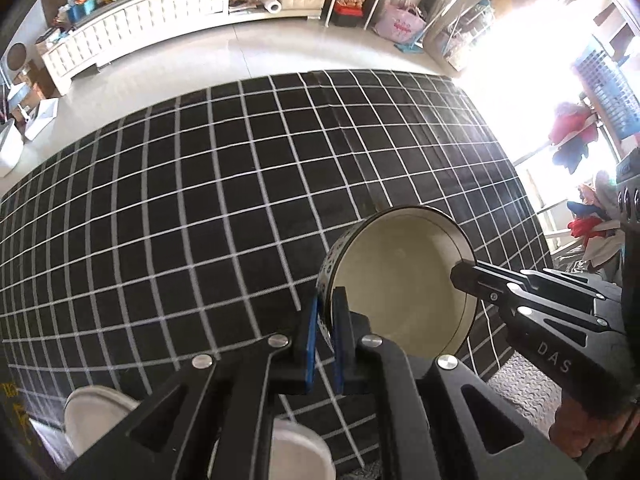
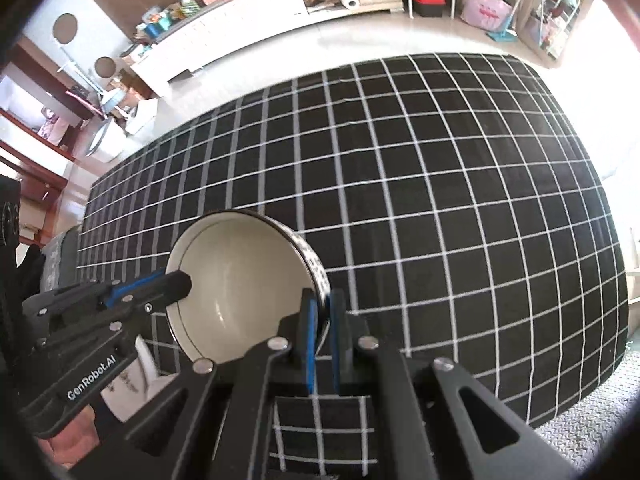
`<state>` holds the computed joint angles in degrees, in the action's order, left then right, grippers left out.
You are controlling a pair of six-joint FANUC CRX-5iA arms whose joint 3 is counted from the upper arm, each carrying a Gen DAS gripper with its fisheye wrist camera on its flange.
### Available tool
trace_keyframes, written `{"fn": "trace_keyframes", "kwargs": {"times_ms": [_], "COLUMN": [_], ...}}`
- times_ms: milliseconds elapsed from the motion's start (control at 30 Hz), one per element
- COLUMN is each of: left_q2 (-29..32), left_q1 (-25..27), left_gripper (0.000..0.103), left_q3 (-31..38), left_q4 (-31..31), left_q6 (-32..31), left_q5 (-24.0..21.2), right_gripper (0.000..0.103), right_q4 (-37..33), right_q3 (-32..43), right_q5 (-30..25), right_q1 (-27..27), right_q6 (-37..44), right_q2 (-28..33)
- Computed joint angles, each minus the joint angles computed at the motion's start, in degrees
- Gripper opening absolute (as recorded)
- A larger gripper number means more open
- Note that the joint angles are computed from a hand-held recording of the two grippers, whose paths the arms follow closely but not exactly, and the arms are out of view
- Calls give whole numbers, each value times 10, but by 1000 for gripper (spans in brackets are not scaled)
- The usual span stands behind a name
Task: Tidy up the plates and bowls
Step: 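Lift the blue-patterned bowl and carry it toward the bowl stack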
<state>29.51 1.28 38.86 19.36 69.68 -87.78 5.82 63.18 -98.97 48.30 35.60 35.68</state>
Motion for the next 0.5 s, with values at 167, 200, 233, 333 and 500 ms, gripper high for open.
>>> {"fn": "trace_keyframes", "kwargs": {"times_ms": [167, 200, 233, 333, 500], "left_q2": [-59, -69, -77, -104, -145], "left_q1": [29, 36, 42, 58, 69], "left_gripper": [5, 5, 5, 5, 5], "left_q3": [-61, -74, -83, -116, -165], "left_q4": [1, 4, 6, 8, 4], "left_q6": [-20, -25, -26, -37, -50], "left_q5": [13, 15, 15, 21, 32], "right_gripper": [9, 9, 9, 9, 9], "right_q4": [12, 15, 15, 19, 25], "right_q3": [114, 134, 129, 129, 124], "right_q5": [-44, -54, -51, -50, -54], "right_q1": [23, 28, 32, 42, 64], "right_q6": [3, 3, 2, 0, -10], "right_q2": [59, 68, 65, 66, 64]}}
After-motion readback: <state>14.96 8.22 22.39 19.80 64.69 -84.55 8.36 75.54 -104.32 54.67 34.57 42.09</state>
